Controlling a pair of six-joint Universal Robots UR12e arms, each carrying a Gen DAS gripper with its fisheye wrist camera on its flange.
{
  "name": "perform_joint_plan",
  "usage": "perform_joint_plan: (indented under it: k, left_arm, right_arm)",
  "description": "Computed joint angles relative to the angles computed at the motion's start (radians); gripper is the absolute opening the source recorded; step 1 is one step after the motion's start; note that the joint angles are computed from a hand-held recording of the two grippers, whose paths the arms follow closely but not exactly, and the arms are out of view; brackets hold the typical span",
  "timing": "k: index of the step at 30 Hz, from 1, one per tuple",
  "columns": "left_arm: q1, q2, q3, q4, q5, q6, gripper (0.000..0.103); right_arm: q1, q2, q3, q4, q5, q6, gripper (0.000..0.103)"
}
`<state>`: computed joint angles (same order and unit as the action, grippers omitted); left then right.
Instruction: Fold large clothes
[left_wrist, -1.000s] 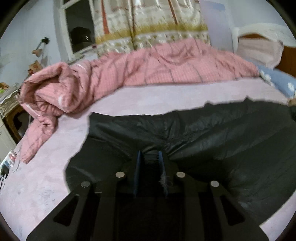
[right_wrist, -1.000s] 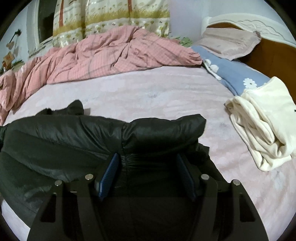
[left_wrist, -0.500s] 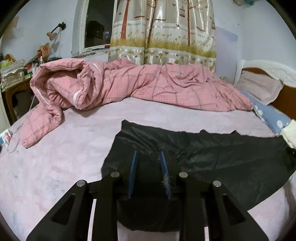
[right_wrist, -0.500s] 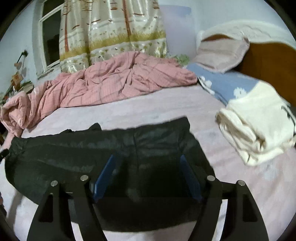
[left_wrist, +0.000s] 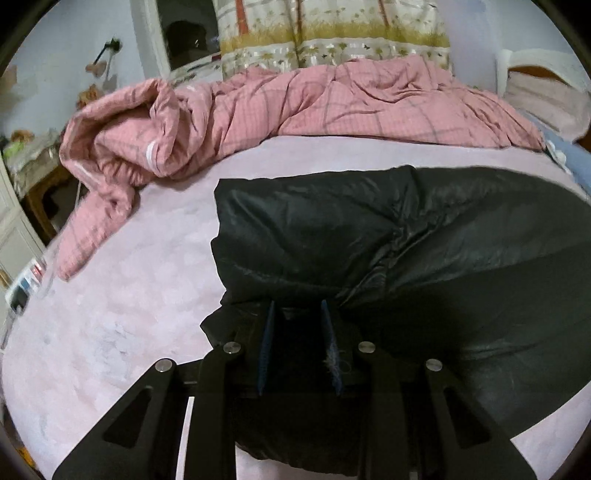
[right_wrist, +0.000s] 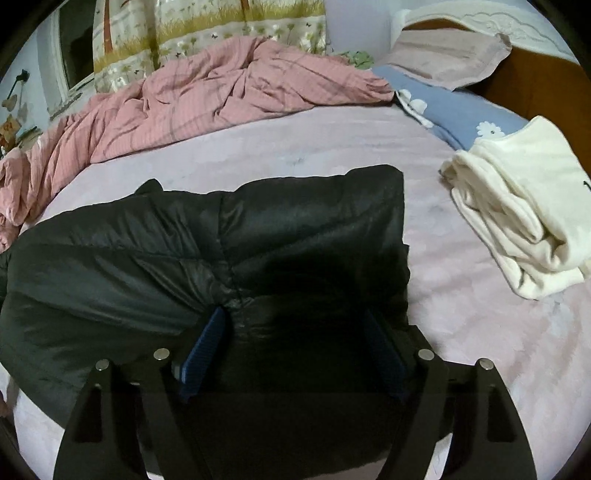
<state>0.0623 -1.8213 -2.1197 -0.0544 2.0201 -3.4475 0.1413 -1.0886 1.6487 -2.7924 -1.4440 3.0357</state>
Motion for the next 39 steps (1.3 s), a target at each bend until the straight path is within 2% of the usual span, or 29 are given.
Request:
perform_joint_plan:
  k: [2, 7, 9, 12, 17, 18, 19, 21, 22, 24, 26, 29, 30, 34, 39]
  left_arm:
    - [0.01, 0.007, -0.003, -0.002, -0.029, -0.028, 0.025]
    - [0.006, 0.004, 0.0, 0.008, -0.016, -0.009, 0.025]
    - [0.014, 0.015, -0.011, 0.039, -0.044, -0.012, 0.024]
    - [0.027, 0.045, -0.04, 0.116, -0.095, -0.021, 0.03]
    - [0.01, 0.069, -0.07, 0.254, -0.079, 0.021, 0.044]
    - [0.009, 0.078, -0.074, 0.257, -0.085, 0.007, 0.046]
    - [0.01, 0.086, -0.079, 0.259, -0.099, -0.01, 0.047]
    - [0.011, 0.101, -0.091, 0.284, -0.136, -0.034, 0.047]
    - [0.007, 0.107, -0.095, 0.299, -0.146, -0.027, 0.047]
    - [-0.01, 0.108, -0.098, 0.338, -0.13, 0.011, 0.049]
    - [-0.031, 0.1, -0.098, 0.374, -0.105, 0.036, 0.055]
    - [-0.041, 0.095, -0.094, 0.382, -0.122, 0.072, 0.055]
    - [-0.046, 0.092, -0.094, 0.387, -0.115, 0.081, 0.055]
    - [-0.039, 0.089, -0.101, 0.409, -0.13, 0.081, 0.063]
    - [-0.026, 0.082, -0.099, 0.364, -0.125, 0.046, 0.064]
  right_arm:
    - [0.002, 0.008, -0.011, 0.009, -0.007, -0.003, 0.082]
    - [0.0, 0.014, 0.001, -0.045, 0.006, 0.018, 0.086]
    - [-0.001, 0.011, 0.005, -0.058, 0.008, 0.024, 0.086]
    - [-0.005, 0.0, 0.025, -0.109, 0.011, 0.06, 0.086]
    - [-0.006, -0.016, 0.038, -0.169, 0.001, 0.134, 0.086]
    - [-0.006, -0.016, 0.034, -0.17, 0.009, 0.169, 0.086]
    - [-0.012, -0.016, 0.029, -0.163, 0.054, 0.206, 0.086]
    - [-0.021, -0.013, 0.021, -0.139, 0.148, 0.195, 0.086]
    - [-0.02, -0.014, 0.027, -0.154, 0.15, 0.182, 0.086]
    - [-0.009, -0.014, 0.039, -0.189, 0.099, 0.17, 0.086]
    - [-0.009, -0.015, 0.039, -0.178, 0.111, 0.19, 0.086]
    - [-0.018, -0.016, 0.048, -0.197, 0.166, 0.236, 0.086]
    - [-0.014, -0.013, 0.051, -0.219, 0.158, 0.242, 0.086]
    - [0.024, 0.001, 0.047, -0.252, 0.036, 0.195, 0.086]
    - [0.014, -0.009, 0.048, -0.247, 0.156, 0.189, 0.087]
